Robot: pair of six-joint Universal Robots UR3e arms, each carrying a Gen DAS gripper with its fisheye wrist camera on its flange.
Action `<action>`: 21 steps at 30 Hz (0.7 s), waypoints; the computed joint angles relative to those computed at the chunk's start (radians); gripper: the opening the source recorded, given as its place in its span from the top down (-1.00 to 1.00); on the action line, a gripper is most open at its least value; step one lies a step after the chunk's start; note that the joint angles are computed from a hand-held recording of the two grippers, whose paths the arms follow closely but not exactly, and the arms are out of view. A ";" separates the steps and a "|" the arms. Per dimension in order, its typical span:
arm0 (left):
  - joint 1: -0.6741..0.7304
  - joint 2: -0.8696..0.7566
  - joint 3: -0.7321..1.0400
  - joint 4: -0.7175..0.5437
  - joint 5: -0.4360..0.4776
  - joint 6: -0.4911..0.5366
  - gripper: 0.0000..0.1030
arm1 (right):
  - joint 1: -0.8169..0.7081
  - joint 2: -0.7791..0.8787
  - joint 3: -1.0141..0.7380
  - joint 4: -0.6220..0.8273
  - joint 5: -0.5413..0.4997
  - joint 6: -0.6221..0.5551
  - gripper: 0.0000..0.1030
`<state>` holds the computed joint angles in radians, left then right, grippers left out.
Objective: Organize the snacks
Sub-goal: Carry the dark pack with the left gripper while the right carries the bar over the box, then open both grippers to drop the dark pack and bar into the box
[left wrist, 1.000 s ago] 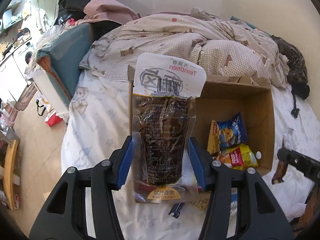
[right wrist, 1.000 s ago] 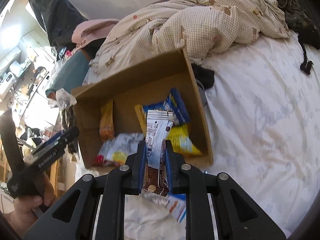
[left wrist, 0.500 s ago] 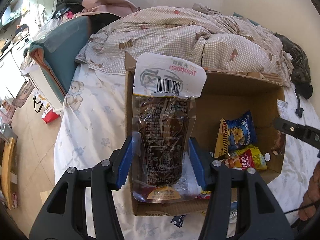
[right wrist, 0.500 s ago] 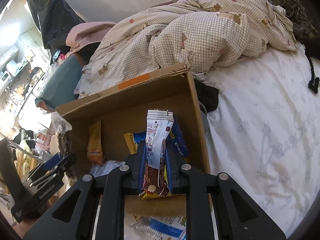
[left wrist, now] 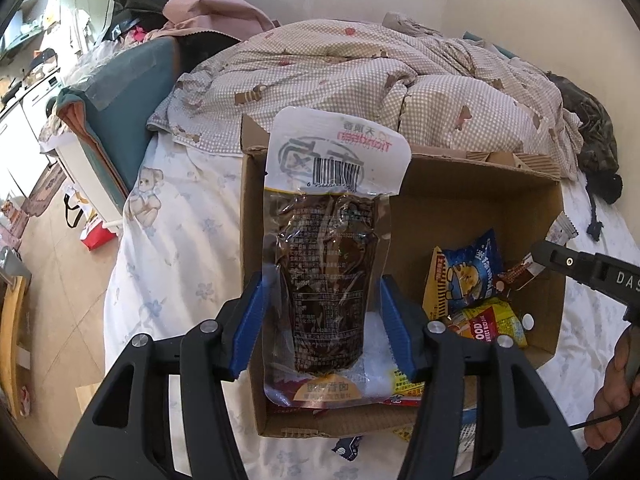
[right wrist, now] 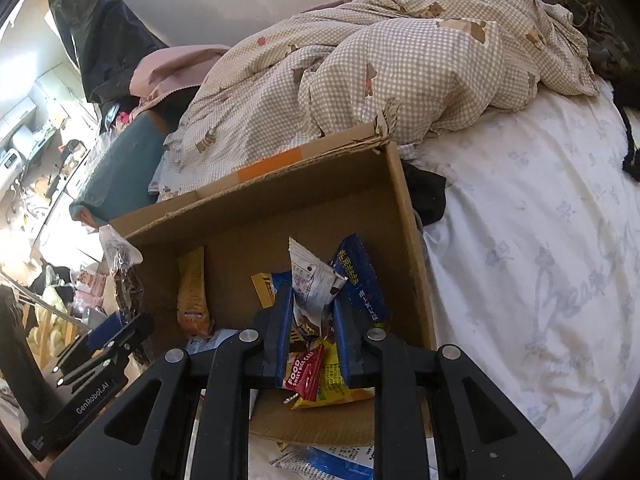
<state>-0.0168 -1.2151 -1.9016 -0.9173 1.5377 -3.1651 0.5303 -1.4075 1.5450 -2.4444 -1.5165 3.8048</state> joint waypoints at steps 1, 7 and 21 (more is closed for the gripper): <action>0.000 0.001 -0.001 0.002 -0.002 0.005 -0.05 | -0.001 -0.002 0.004 -0.006 0.000 0.006 0.57; 0.003 0.009 -0.002 0.006 -0.012 -0.001 -0.11 | -0.002 -0.018 0.018 -0.030 -0.012 0.015 0.53; -0.021 0.016 0.002 0.028 0.017 -0.009 -0.76 | 0.016 -0.023 0.028 -0.093 -0.029 0.021 -0.78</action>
<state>-0.0382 -1.1994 -1.8999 -0.8891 1.5551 -3.1739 0.5466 -1.4302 1.5726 -2.5370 -1.5458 3.8261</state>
